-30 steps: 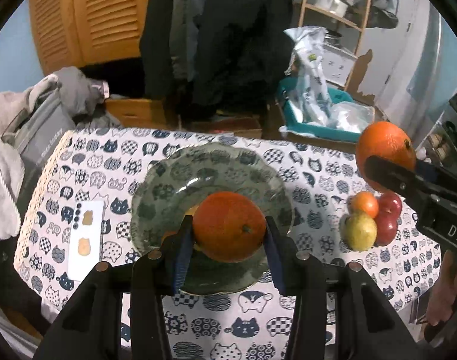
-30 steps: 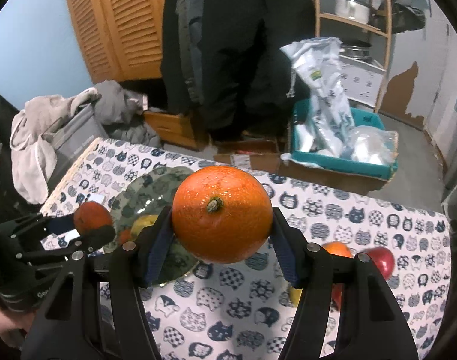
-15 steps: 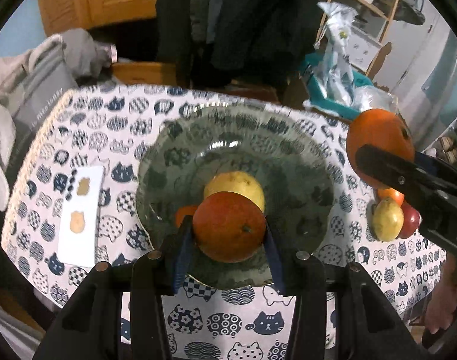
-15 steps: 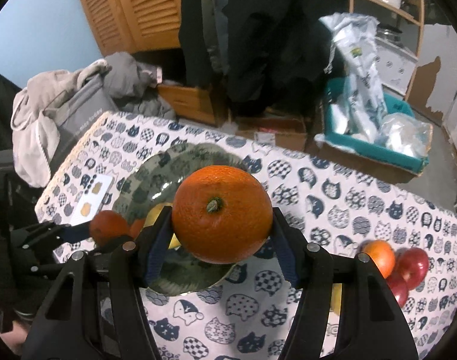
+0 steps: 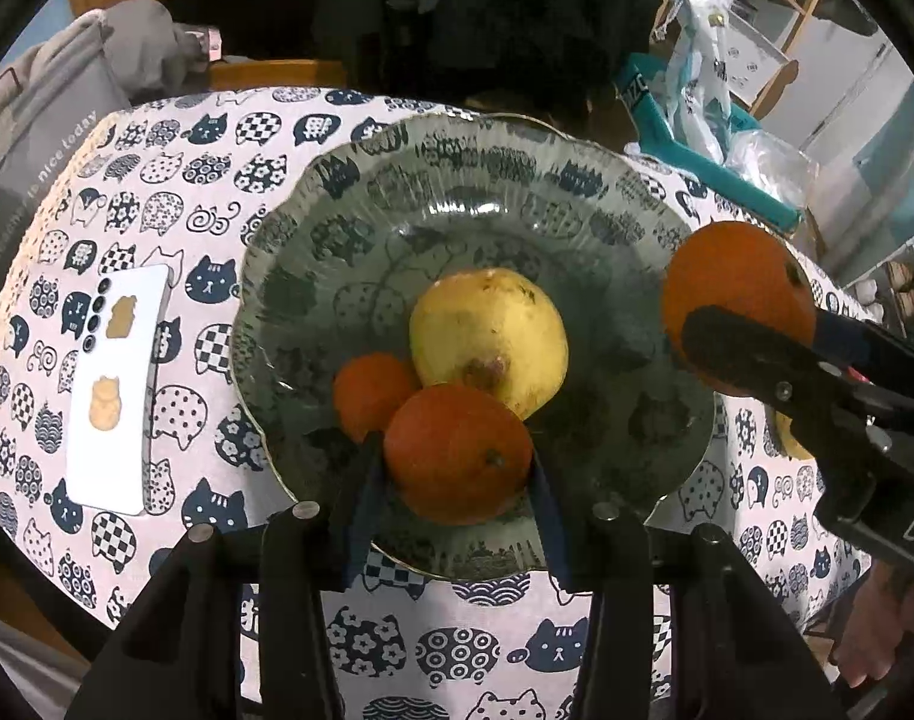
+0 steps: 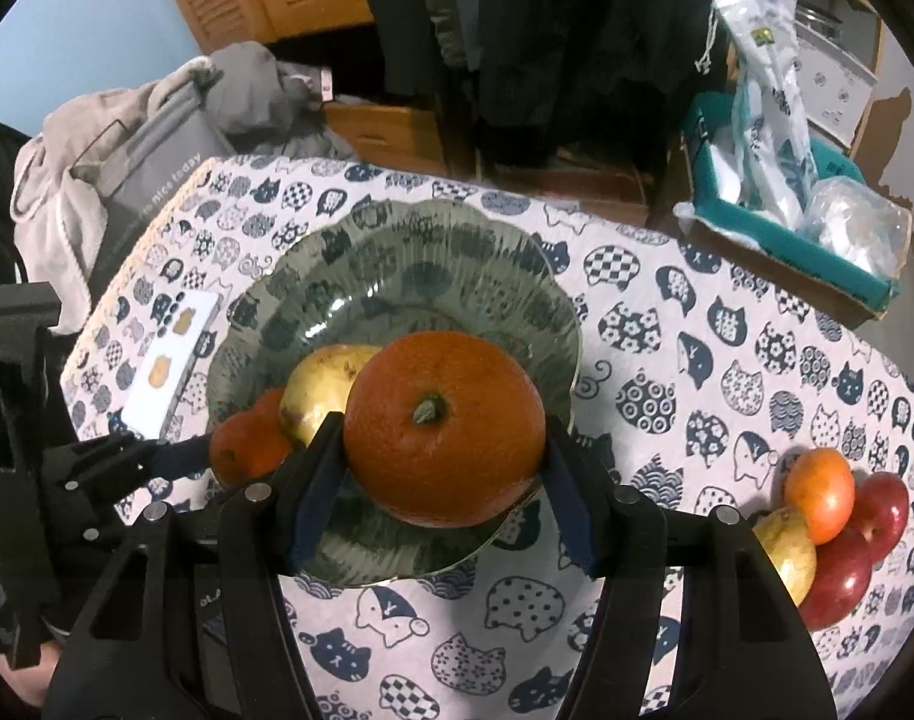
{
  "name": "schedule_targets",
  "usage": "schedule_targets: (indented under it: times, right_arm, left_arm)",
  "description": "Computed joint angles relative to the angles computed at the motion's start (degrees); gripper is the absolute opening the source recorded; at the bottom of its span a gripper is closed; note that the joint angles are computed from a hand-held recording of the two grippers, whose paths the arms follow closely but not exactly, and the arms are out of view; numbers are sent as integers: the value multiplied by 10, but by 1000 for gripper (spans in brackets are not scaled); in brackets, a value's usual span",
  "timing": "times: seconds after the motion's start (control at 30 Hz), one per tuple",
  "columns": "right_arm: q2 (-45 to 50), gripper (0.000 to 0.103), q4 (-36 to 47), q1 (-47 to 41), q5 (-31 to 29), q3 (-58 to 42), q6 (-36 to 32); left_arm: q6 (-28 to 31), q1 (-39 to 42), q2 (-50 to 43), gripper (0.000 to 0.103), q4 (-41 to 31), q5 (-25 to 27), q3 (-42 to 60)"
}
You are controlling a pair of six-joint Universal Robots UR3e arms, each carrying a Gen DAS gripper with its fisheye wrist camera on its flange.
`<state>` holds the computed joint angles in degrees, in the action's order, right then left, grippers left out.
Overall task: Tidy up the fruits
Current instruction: 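Lower both held oranges into the green glass bowl beside the pear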
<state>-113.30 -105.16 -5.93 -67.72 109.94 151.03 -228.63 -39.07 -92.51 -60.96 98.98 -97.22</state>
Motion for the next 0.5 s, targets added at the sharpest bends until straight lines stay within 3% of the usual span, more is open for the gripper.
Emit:
schedule_targets:
  times: [0.1, 0.17, 0.23, 0.5]
  right_arm:
    - [7, 64, -4, 5, -4, 4, 0]
    - [10, 64, -5, 6, -5, 5, 2]
    - [14, 64, -3, 4, -3, 4, 3]
    - [41, 64, 7, 9, 2, -11, 15]
  left_arm:
    - [2, 0, -4, 50, -4, -1, 2]
    - [-1, -1, -1, 65, -5, 4, 3]
    - [-3, 0, 4, 72, -10, 9, 5]
    - [-26, 10, 56, 72, -35, 37, -16]
